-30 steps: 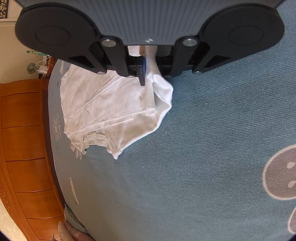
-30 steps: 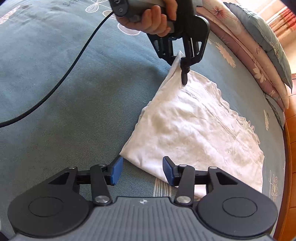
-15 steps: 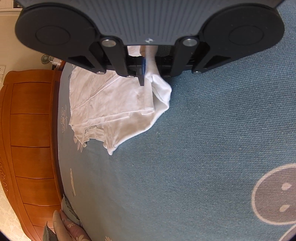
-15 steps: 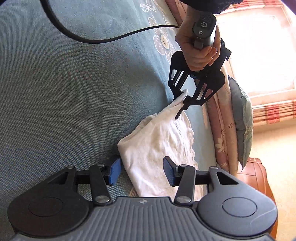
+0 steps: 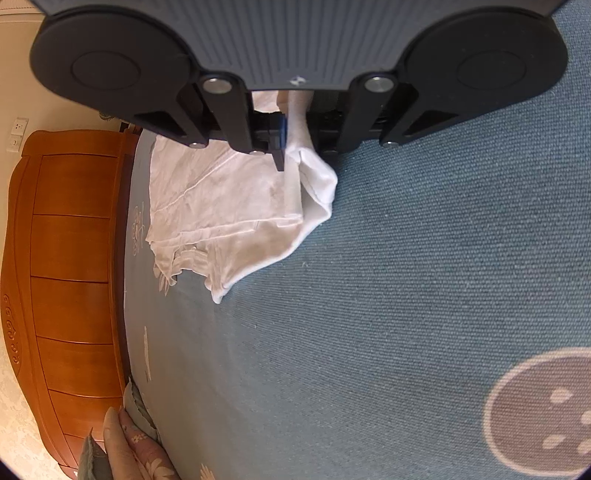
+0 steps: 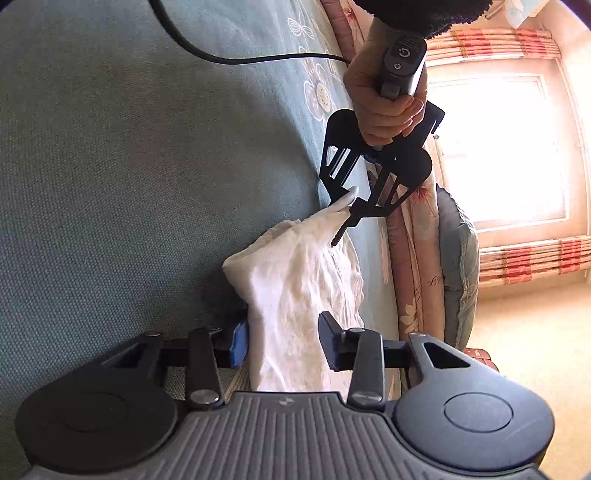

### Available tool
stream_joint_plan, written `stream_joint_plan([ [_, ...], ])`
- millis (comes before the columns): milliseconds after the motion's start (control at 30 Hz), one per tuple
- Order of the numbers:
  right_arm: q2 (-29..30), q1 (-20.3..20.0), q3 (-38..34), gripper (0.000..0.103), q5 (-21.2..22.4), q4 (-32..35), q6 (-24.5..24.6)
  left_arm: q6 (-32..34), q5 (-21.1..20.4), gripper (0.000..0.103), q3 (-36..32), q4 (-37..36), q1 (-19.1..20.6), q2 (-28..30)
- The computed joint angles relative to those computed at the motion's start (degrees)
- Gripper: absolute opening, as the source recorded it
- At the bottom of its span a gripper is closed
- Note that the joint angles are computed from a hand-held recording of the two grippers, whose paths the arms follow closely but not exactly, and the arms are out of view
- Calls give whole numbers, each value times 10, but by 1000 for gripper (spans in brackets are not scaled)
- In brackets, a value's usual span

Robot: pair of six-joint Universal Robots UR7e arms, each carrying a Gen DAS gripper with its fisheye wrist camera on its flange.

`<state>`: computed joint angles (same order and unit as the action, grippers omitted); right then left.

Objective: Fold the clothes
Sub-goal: 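Lift the shirt corner with the left gripper while the right gripper holds the edge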

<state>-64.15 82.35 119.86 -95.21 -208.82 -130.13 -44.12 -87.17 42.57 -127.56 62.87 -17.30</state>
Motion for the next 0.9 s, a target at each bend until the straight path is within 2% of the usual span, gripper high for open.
stream_joint_plan([
  [200, -1, 1, 0, 43, 19, 24, 0, -7, -7, 10, 0, -2, 2, 0],
  [300, -9, -3, 8, 33, 24, 36, -5, -6, -9, 10, -2, -2, 3, 2],
  [333, -18, -8, 14, 24, 32, 49, -12, -6, -9, 10, -3, -3, 3, 3],
  [400, -21, -19, 19, 20, 51, 57, -36, -8, -10, 10, 6, -13, 3, 0],
  [433, -21, -18, 16, 13, 47, 66, -34, -9, -10, 11, 11, -18, 3, -2],
  [533, -21, -1, -3, 5, 8, 99, 14, -7, 2, 11, 9, -14, -1, -2],
  [733, -36, 42, -43, 3, -78, 195, 135, 0, 56, 8, -46, 59, -21, 17],
  [900, -46, 69, -90, 3, -122, 294, 253, -23, 99, 5, -99, 123, -39, 34],
])
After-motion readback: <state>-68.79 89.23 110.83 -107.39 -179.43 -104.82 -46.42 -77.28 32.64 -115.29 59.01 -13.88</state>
